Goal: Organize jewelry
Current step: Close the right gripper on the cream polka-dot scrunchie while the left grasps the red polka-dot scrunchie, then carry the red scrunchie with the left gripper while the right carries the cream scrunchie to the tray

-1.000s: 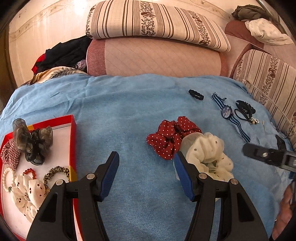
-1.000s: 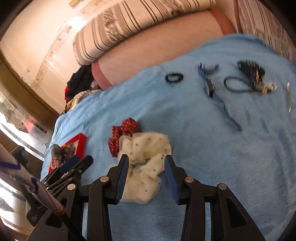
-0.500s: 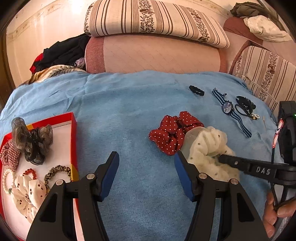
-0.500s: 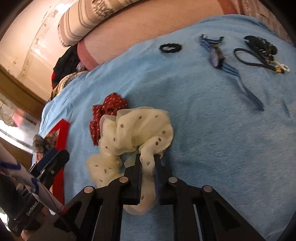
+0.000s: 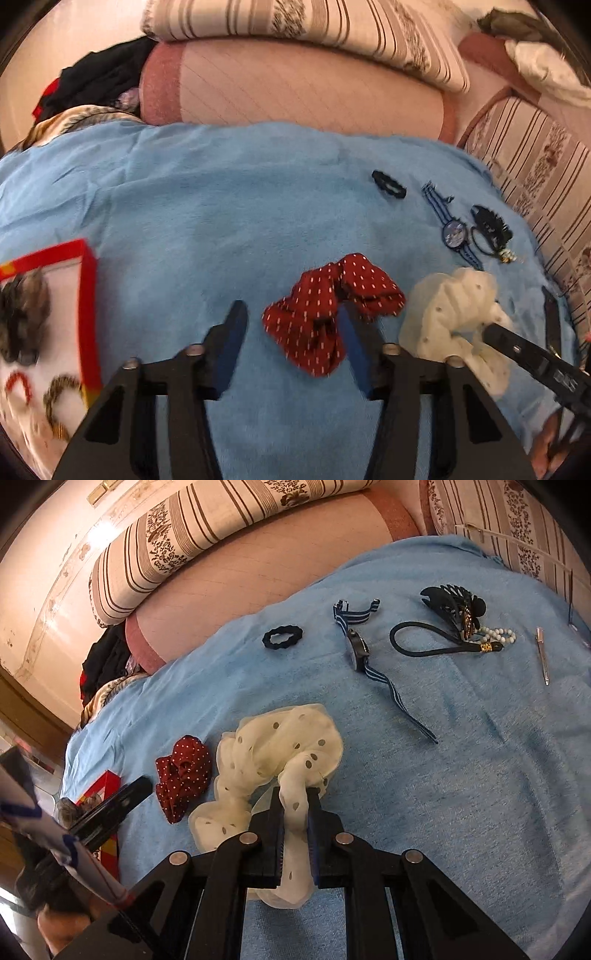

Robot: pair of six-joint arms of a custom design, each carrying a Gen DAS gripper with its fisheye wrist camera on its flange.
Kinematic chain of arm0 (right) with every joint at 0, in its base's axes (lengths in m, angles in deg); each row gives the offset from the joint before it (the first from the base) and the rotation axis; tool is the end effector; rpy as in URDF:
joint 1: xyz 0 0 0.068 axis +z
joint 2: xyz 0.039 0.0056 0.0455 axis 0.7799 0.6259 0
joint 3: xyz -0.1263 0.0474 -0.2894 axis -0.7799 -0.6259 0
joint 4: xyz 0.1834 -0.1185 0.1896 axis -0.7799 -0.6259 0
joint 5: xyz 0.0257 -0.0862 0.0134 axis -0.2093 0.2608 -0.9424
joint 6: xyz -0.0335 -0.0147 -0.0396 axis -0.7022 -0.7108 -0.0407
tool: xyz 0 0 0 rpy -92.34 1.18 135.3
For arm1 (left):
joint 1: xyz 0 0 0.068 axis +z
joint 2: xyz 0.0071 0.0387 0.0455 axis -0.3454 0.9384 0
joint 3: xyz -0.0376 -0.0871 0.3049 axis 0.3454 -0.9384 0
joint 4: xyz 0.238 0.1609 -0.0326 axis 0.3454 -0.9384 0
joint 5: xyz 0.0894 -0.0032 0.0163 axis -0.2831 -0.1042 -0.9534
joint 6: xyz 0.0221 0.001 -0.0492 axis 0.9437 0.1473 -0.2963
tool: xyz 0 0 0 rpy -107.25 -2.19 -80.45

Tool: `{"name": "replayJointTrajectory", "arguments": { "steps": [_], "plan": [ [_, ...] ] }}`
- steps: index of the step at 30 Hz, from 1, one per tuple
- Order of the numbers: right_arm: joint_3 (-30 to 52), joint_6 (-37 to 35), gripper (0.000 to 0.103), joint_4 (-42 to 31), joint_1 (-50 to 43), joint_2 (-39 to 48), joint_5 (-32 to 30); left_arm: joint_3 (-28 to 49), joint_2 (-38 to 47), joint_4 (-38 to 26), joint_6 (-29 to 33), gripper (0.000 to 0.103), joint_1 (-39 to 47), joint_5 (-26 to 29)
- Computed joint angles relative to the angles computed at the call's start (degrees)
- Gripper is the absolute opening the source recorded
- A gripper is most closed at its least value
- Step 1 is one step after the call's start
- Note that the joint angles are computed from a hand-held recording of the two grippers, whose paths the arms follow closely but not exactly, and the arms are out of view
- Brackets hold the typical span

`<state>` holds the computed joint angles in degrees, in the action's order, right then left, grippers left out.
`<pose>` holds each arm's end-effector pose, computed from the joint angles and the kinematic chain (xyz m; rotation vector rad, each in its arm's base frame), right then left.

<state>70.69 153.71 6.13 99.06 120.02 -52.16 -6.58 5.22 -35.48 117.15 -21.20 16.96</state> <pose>0.1171 0.1020 0.2322 0.9233 2.2776 0.2691 0.2935 -0.0217 0.2386 0.7847 2.4466 -0.4815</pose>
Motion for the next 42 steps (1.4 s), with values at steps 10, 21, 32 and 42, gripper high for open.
{"name": "replayJointTrajectory", "arguments": {
  "steps": [10,21,32,42],
  "plan": [
    [0.01,-1.16,0.012,0.57,-0.77,-1.44,-0.25,-2.15,4.69,7.67,-1.73,0.031,-8.28,-9.9],
    [2.22,-1.49,0.012,0.62,3.31,0.37,3.23,-10.36,-7.84,7.3,1.96,0.009,2.54,-3.77],
    [5.57,-5.6,0.012,5.09,8.99,7.69,6.02,-8.65,-23.25,-9.27,15.74,0.009,22.79,8.44],
    [6.52,-6.37,0.012,6.75,10.94,13.03,6.71,-13.66,-23.05,2.51,15.83,0.009,27.67,8.31]
  ]
}}
